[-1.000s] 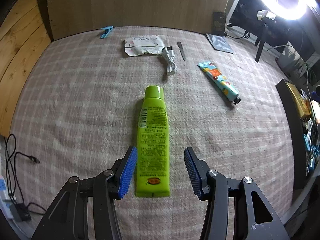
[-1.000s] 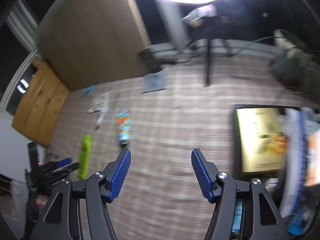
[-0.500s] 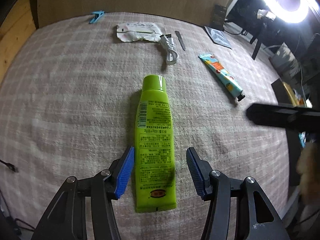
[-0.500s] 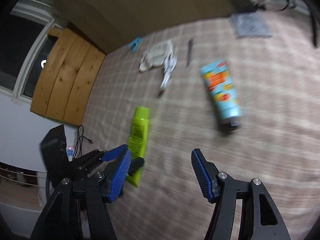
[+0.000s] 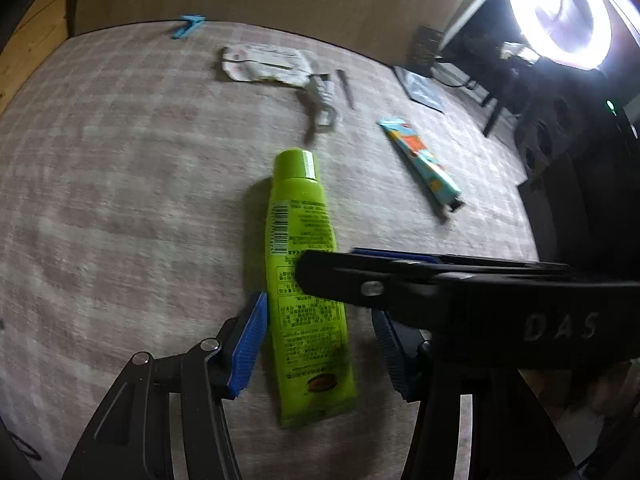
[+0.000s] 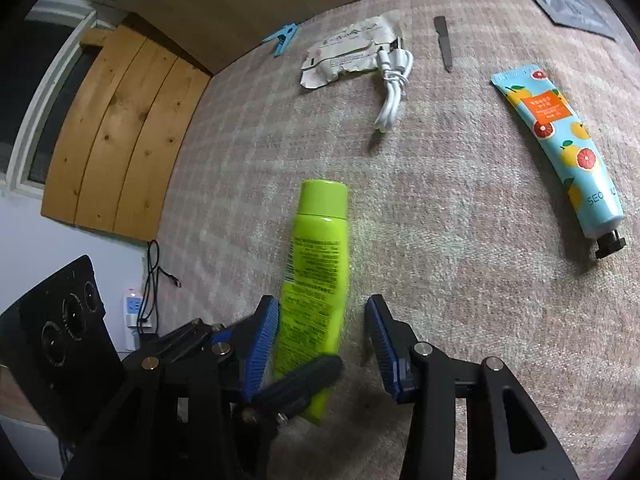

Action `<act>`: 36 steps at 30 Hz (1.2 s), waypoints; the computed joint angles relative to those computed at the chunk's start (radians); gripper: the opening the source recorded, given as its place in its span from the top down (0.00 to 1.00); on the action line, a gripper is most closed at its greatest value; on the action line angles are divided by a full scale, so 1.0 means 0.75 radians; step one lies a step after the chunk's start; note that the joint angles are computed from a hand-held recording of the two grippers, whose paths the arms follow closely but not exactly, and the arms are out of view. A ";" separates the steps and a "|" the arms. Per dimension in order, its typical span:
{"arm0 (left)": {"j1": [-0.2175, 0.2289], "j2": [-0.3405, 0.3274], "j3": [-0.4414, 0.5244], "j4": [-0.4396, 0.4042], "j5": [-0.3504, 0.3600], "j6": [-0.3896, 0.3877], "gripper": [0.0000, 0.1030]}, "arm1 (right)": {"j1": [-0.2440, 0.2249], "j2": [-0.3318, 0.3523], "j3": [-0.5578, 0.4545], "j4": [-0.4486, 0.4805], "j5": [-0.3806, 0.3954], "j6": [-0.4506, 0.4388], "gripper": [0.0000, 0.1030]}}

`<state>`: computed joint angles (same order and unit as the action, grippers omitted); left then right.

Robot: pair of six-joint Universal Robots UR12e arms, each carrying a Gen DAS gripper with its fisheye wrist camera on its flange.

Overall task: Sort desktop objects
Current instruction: 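Close both tools around the lime-green bottle and lift it, then carry the lime-green bottle over the black tray and open both tools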

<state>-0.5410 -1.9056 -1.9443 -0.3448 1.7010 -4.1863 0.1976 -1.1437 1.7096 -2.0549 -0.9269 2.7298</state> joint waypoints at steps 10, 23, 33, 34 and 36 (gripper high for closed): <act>-0.043 -0.033 0.054 0.013 -0.001 -0.036 0.62 | -0.061 -0.036 0.044 0.066 0.054 -0.021 0.79; -0.112 -0.169 0.287 0.004 -0.040 0.042 0.74 | -0.222 -0.166 0.141 0.053 0.075 -0.095 0.98; -0.167 -0.308 0.606 -0.087 -0.058 0.252 0.74 | -0.400 -0.276 0.191 -0.036 0.131 -0.082 0.98; -0.173 -0.332 0.654 -0.101 -0.065 0.279 0.74 | -0.419 -0.282 0.190 -0.041 0.134 -0.080 0.98; -0.179 -0.381 0.748 -0.123 -0.090 0.330 0.74 | -0.462 -0.296 0.188 -0.050 0.142 -0.074 0.98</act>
